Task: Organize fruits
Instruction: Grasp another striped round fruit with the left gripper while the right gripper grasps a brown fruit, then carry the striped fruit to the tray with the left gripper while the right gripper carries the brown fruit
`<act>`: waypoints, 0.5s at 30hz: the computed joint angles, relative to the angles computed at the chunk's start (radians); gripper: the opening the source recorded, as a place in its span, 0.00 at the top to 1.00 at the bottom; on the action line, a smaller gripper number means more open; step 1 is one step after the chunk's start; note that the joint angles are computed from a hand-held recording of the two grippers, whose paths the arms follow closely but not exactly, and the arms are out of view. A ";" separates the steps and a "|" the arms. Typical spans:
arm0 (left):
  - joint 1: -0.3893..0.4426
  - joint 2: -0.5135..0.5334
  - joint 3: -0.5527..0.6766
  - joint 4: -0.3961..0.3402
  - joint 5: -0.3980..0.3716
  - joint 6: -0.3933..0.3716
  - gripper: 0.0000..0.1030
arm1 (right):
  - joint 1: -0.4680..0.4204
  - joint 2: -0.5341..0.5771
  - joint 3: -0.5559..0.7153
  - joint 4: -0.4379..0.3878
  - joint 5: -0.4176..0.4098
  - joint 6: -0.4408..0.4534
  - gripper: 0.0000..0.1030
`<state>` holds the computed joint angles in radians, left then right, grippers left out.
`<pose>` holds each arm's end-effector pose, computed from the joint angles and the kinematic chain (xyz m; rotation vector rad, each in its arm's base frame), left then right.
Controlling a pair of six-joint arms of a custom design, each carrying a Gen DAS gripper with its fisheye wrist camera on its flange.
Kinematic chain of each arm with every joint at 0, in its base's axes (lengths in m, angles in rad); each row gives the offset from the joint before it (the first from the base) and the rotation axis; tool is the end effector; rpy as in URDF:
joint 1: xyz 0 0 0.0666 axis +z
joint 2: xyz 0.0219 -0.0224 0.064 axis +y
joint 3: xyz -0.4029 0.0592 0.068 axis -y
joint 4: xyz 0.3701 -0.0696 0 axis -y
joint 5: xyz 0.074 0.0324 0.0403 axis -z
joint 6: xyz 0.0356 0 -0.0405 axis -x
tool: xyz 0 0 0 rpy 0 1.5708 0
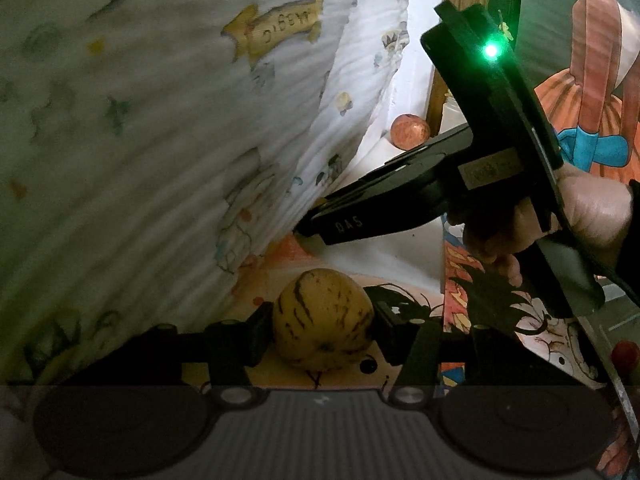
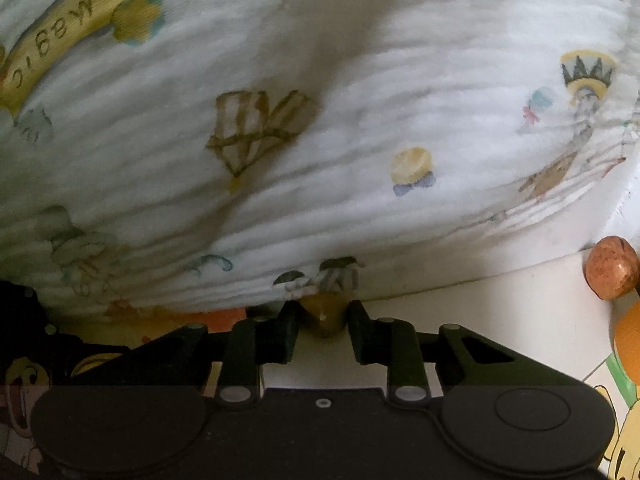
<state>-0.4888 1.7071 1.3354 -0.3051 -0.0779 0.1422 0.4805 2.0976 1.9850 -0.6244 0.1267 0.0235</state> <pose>0.5080 -0.2675 0.3174 0.3476 2.2304 -0.2521 0.6512 0.3339 0.3295 -0.5112 2.2447 0.0887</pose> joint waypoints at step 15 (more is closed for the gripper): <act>0.011 -0.046 -0.046 0.011 0.052 0.029 0.45 | 0.011 -0.138 -0.199 0.063 0.016 -0.045 0.72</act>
